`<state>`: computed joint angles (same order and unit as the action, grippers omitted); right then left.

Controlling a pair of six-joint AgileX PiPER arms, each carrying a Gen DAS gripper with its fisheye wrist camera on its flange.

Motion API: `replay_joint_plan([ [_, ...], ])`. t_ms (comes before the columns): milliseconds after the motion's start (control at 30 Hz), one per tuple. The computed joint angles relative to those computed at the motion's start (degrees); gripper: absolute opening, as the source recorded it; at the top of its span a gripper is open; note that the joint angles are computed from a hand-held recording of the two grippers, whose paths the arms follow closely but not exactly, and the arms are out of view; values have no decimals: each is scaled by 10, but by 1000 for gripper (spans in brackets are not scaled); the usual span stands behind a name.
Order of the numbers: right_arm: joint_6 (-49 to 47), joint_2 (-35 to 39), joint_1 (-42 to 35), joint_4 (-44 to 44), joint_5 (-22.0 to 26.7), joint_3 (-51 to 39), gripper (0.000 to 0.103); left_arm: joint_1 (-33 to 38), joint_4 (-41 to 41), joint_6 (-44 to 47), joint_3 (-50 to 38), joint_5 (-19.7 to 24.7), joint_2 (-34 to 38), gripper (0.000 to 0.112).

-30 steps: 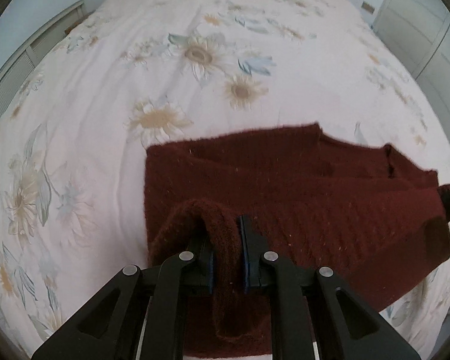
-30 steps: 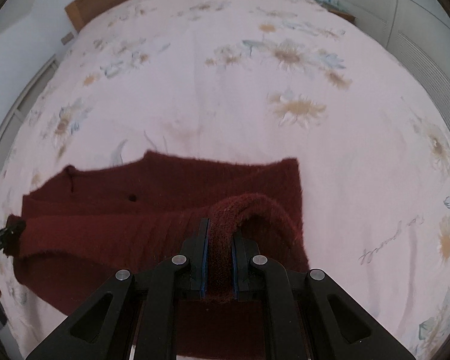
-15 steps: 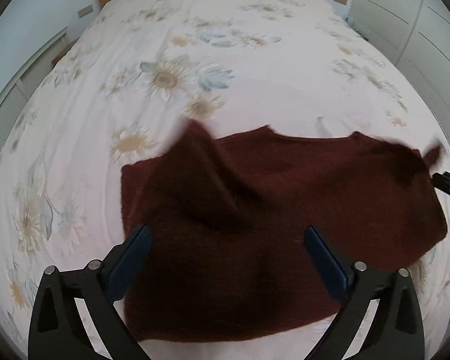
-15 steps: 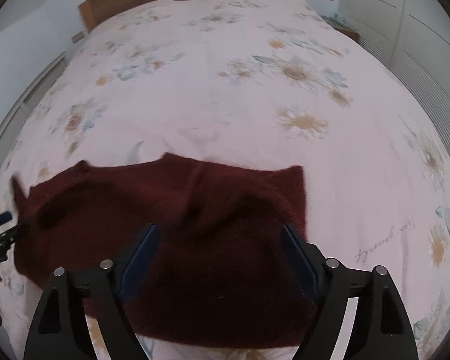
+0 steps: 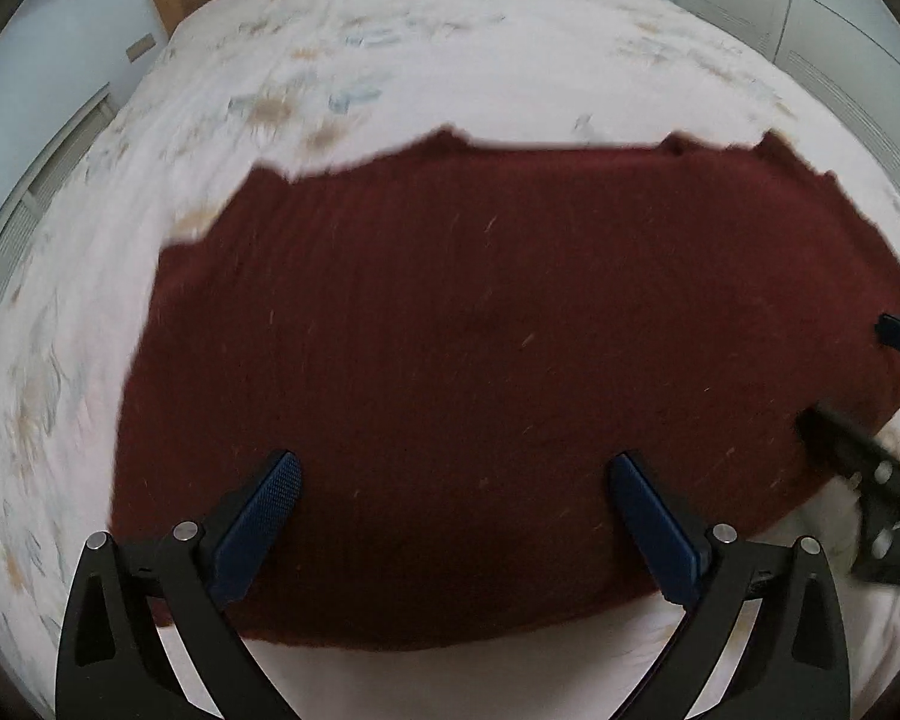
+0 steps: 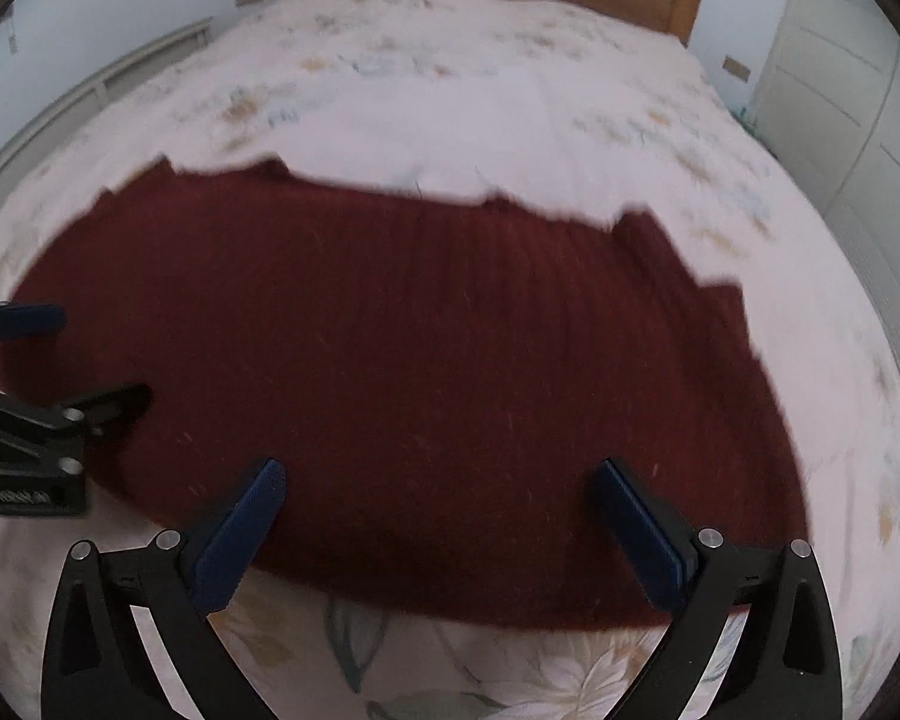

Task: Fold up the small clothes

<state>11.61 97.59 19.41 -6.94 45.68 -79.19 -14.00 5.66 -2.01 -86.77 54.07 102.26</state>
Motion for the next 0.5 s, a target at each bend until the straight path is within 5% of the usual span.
replay_joint_plan([
  [300,-68,-40,-111,85,-40,70,103,96,-78,78,49,-36,-29,102],
  [500,-91,-35,-116,101,-73,94,103,89,-76,61,81,-66,-38,102],
])
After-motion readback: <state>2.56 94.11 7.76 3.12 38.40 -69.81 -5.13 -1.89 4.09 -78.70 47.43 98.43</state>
